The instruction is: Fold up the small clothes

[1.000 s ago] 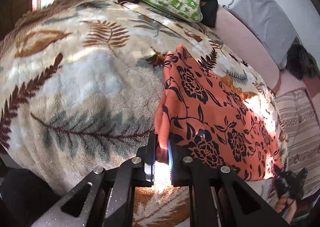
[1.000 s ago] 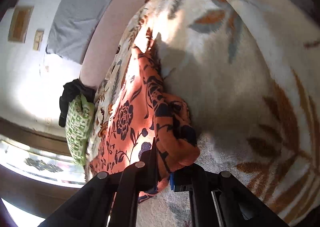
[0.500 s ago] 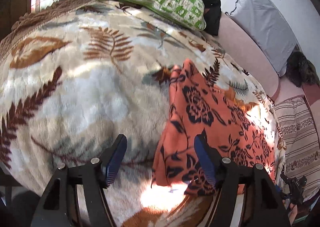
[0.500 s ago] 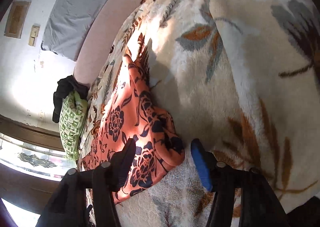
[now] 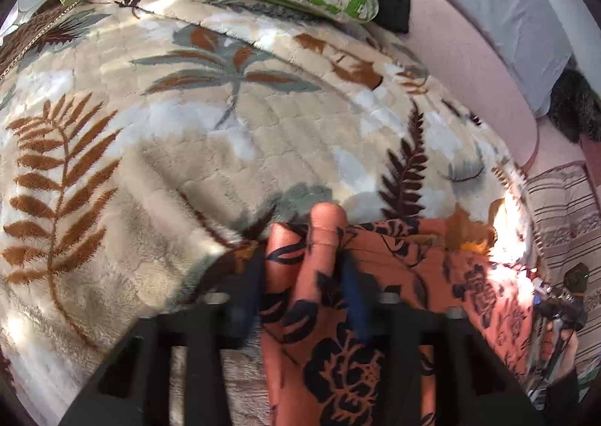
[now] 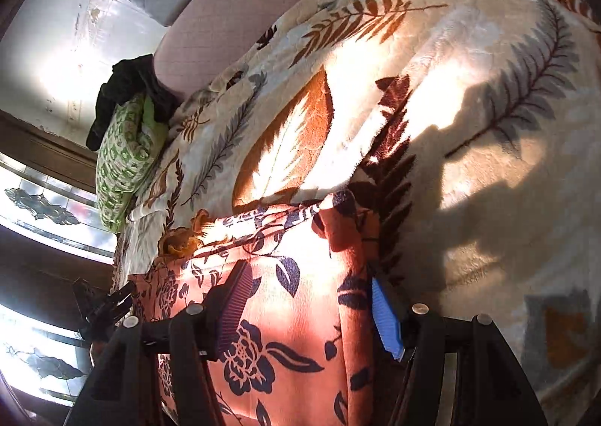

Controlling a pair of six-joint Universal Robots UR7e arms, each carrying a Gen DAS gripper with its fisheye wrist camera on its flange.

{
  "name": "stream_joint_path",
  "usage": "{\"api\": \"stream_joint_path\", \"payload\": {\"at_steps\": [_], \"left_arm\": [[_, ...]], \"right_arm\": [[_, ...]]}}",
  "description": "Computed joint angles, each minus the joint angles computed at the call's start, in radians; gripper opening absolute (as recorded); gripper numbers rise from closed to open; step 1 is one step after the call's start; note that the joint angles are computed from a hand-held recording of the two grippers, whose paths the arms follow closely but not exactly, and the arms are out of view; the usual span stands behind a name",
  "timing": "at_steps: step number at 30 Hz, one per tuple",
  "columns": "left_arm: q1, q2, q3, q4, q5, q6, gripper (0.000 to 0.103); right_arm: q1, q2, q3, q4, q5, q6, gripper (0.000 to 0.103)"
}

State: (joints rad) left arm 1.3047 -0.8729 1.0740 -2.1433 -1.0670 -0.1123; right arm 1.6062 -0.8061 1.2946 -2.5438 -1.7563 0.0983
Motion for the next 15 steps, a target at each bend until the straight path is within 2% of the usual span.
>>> {"api": "stream_joint_path", "payload": {"at_steps": [1, 2, 3, 4, 5, 7, 8, 9, 11, 13, 14, 15], "left_arm": [[0.001, -0.010, 0.017, -0.028, -0.008, 0.010, 0.011], [-0.004, -0.024, 0.040, -0.060, -0.006, 0.023, 0.011], [-0.020, -0.045, 0.084, -0.129, 0.017, 0.058, 0.011], [-0.033, -0.064, 0.126, -0.190, 0.037, 0.096, 0.010], [-0.042, -0.067, 0.146, -0.219, 0.066, 0.122, 0.011], [-0.018, -0.023, 0.116, -0.175, 0.105, 0.097, 0.012], [-0.007, -0.015, 0.111, -0.187, 0.094, 0.105, 0.013], [-0.010, -0.017, 0.113, -0.199, 0.097, 0.106, 0.013], [-0.021, -0.019, 0.112, -0.184, 0.126, 0.113, 0.013], [-0.020, -0.019, 0.101, -0.155, 0.127, 0.106, 0.015], [-0.019, -0.024, 0.100, -0.152, 0.117, 0.092, 0.016], [-0.023, -0.030, 0.104, -0.153, 0.121, 0.079, 0.023]], "right_arm": [[0.002, 0.016, -0.018, 0.014, -0.009, -0.009, 0.065], [0.008, 0.029, -0.033, 0.030, -0.032, -0.026, 0.054], [0.024, 0.045, -0.057, 0.054, -0.086, -0.047, 0.039], [0.047, 0.060, -0.072, 0.061, -0.159, -0.070, 0.014], [0.068, 0.065, -0.067, 0.033, -0.206, -0.099, 0.014], [0.080, 0.078, -0.070, -0.004, -0.265, -0.120, 0.013], [0.066, 0.092, -0.086, 0.024, -0.289, -0.082, 0.013], [0.043, 0.100, -0.084, 0.010, -0.271, -0.047, 0.013], [0.012, 0.067, -0.017, -0.096, -0.179, 0.001, 0.012], [0.002, 0.051, 0.008, -0.114, -0.147, 0.027, 0.013], [-0.007, 0.040, 0.017, -0.108, -0.112, 0.062, 0.018], [-0.015, 0.027, 0.027, -0.106, -0.079, 0.102, 0.020]]}}
